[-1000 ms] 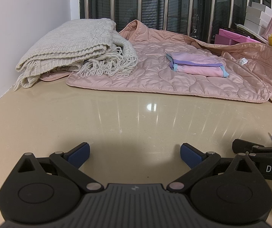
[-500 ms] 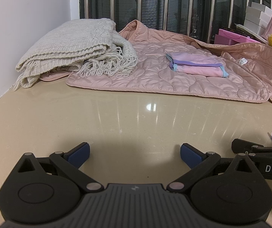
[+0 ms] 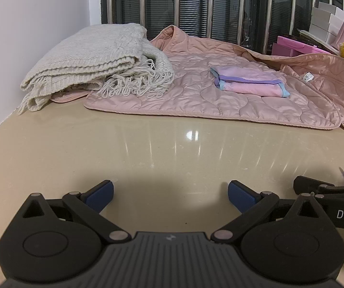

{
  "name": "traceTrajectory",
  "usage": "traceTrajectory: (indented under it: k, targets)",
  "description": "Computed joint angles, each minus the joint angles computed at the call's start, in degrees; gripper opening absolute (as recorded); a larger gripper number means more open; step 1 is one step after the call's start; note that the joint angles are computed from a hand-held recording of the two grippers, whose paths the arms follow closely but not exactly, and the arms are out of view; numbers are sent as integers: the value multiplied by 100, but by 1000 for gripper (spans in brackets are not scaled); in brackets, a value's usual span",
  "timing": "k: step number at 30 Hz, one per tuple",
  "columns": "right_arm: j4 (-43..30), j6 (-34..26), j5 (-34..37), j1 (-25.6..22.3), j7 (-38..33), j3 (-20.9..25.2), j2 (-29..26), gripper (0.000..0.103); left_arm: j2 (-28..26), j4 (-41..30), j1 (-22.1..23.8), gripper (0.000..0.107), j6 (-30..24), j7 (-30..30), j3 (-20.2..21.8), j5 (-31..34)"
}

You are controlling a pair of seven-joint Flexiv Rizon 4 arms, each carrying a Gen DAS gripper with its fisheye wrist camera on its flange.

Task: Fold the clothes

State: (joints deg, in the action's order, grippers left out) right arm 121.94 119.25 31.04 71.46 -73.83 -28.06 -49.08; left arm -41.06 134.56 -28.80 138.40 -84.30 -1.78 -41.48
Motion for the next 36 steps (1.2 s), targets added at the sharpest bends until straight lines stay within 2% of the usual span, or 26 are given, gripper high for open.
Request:
traceTrajectory:
  k: [8,9,13,14,16,17,19,20,21,23,25,26,27,28,30,31,32,33,34,35,36]
  targets:
    - [30,64,-151,-66,7,65,28,103,18,16,56,102,-30,-9,10,125]
    - [68,82,-244,-46,118,25,16,103,46,17,65,102,-72,18,10,140]
    - [-50,-162,88,-105,-344,123,176,103,349,30,315,103,-537,164,-11,571]
    - [-124,-94,232,-335,-637,366,326,102,422,22,411,103,-606,140,-19,746]
    - [-468,44,766,-1117,-1637,1227,713,101,545,-62,757,103,-489,-104,-76,1327]
    - [-614,160,865,-1517,-1880,1613,862,101,587,-185,870,103,-473,-145,-70,1507]
    - [-816,268,468,-2317,-1664,2201,1049,101,609,-568,1211,103,-522,-275,-134,1924]
    - [-995,194,295,-2717,-1498,2477,1096,101,597,-832,1540,103,-763,-412,-292,2271]
    - [-1128,67,-148,-3117,-1022,2670,1095,101,568,-1109,1878,103,-1007,-566,-477,2622]
    - [-1274,-133,-1706,-3917,748,2920,944,101,415,-1838,2633,102,-1895,-1088,-1009,3320]
    - [-1680,-300,-3336,-4714,2596,3140,565,92,67,-2518,2943,101,-2496,-1298,-1351,3261]
    - [-1944,-443,-3983,-5114,3278,3345,359,88,-120,-2880,2999,99,-2789,-1395,-1423,3189]
    - [-2309,-650,-4284,-5499,3593,3682,116,86,-300,-3221,2949,94,-3050,-1451,-1375,3061]
    - [-2685,-1024,-4217,-5741,3538,3997,-81,85,-452,-3515,2948,84,-3358,-1485,-1379,2954]
    - [-3523,-1912,-3095,-5784,2608,4338,-369,72,-789,-3988,3214,71,-3925,-1458,-1730,2843]
    - [-3843,-2178,-2774,-5795,2295,4429,-513,67,-966,-4180,3374,65,-4143,-1390,-1962,2805]
    - [-4222,-2462,-2256,-5761,1795,4488,-649,56,-1153,-4354,3507,62,-4303,-1297,-2191,2761]
    - [-4518,-2663,-2111,-5816,1580,4599,-808,46,-1327,-4529,3590,50,-4467,-1210,-2358,2690]
    - [-4687,-2775,-2318,-5868,1656,4664,-952,40,-1459,-4681,3599,28,-4608,-1157,-2418,2589]
    - [-4820,-2863,-2411,-5803,1685,4563,-1034,27,-1573,-4786,3626,19,-4675,-1092,-2497,2501]
    - [-4861,-2820,-2506,-5743,1696,4474,-1065,20,-1666,-4834,3689,12,-4648,-998,-2631,2449]
